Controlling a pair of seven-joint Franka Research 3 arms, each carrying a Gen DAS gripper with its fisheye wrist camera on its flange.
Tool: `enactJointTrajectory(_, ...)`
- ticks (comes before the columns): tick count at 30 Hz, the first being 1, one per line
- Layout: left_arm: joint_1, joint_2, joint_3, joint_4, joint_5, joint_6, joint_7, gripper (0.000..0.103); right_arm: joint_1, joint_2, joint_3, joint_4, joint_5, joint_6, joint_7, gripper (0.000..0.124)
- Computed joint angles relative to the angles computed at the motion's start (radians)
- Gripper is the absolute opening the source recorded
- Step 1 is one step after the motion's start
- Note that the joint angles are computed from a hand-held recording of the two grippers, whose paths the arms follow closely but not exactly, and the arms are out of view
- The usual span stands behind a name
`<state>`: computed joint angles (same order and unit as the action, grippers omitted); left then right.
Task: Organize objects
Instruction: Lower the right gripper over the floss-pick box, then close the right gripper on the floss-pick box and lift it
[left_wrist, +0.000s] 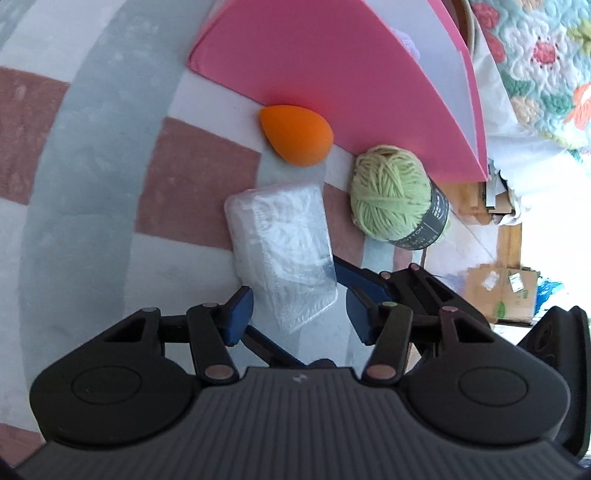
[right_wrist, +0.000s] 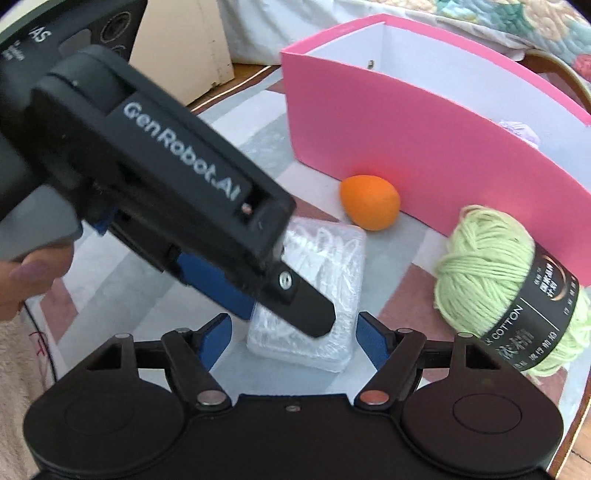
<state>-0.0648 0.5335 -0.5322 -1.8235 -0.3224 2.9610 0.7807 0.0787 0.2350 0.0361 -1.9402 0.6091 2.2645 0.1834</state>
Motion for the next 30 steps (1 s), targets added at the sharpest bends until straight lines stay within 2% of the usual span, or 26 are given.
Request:
enactJointTrajectory(4, -0.101, -0.012, 0.113, 0.028, 0.085, -0.038, -0.086, 0.053, 0.002, -0.011, 0.0, -0.024, -0.011, 0.023, -0.018, 0.079)
enactJointTrajectory(7, -0.148, -0.014, 0.166, 0.045, 0.142, -0.059, -0.142, 0.054, 0.003, -0.024, 0.002, -0.058, 0.008, 0.079, -0.049, 0.077)
enactJointTrajectory(9, -0.216, -0.022, 0.25, 0.062, 0.225, -0.1, -0.217, 0.054, 0.005, -0.025, -0.001, -0.066, -0.001, 0.099, -0.054, 0.074)
enactJointTrajectory(10, -0.241, -0.023, 0.284, 0.07, 0.267, -0.119, -0.252, 0.054, 0.005, -0.026, -0.003, -0.068, -0.006, 0.104, -0.051, 0.068)
enactJointTrajectory(13, -0.218, -0.029, 0.279, 0.031, 0.289, -0.058, -0.292, 0.056, -0.005, -0.033, -0.006, -0.07, 0.002, 0.096, -0.06, 0.065)
enactJointTrajectory(15, -0.254, -0.037, 0.331, 0.028, 0.351, -0.06, -0.35, 0.056, -0.01, -0.038, -0.01, -0.075, 0.008, 0.104, -0.069, 0.065)
enactJointTrajectory(17, -0.309, -0.043, 0.4, 0.042, 0.447, -0.098, -0.422, 0.056, -0.011, -0.041, -0.014, -0.084, 0.01, 0.135, -0.058, 0.066)
enactJointTrajectory(18, -0.316, -0.042, 0.41, 0.046, 0.48, -0.103, -0.44, 0.057, -0.012, -0.041, -0.016, -0.084, 0.011, 0.147, -0.045, 0.066)
enactJointTrajectory(21, -0.307, -0.032, 0.405, 0.056, 0.535, -0.095, -0.474, 0.057, -0.016, -0.033, -0.024, -0.073, 0.005, 0.165, 0.018, 0.067)
enactJointTrajectory(25, -0.27, -0.019, 0.365, 0.055, 0.537, -0.062, -0.482, 0.057, -0.038, -0.027, -0.024, -0.047, 0.011, 0.101, 0.025, 0.068)
enactJointTrajectory(27, -0.218, -0.013, 0.305, 0.036, 0.49, -0.013, -0.454, 0.057, -0.05, -0.031, -0.022, -0.04, 0.029, 0.055, 0.003, 0.068)
enactJointTrajectory(29, -0.121, 0.008, 0.19, 0.011, 0.399, 0.055, -0.393, 0.056, -0.057, -0.038, -0.021, -0.041, 0.049, 0.021, -0.02, 0.068)
enactJointTrajectory(30, -0.099, 0.014, 0.16, 0.004, 0.373, 0.072, -0.375, 0.056, -0.059, -0.041, -0.022, -0.042, 0.057, 0.008, -0.032, 0.068)
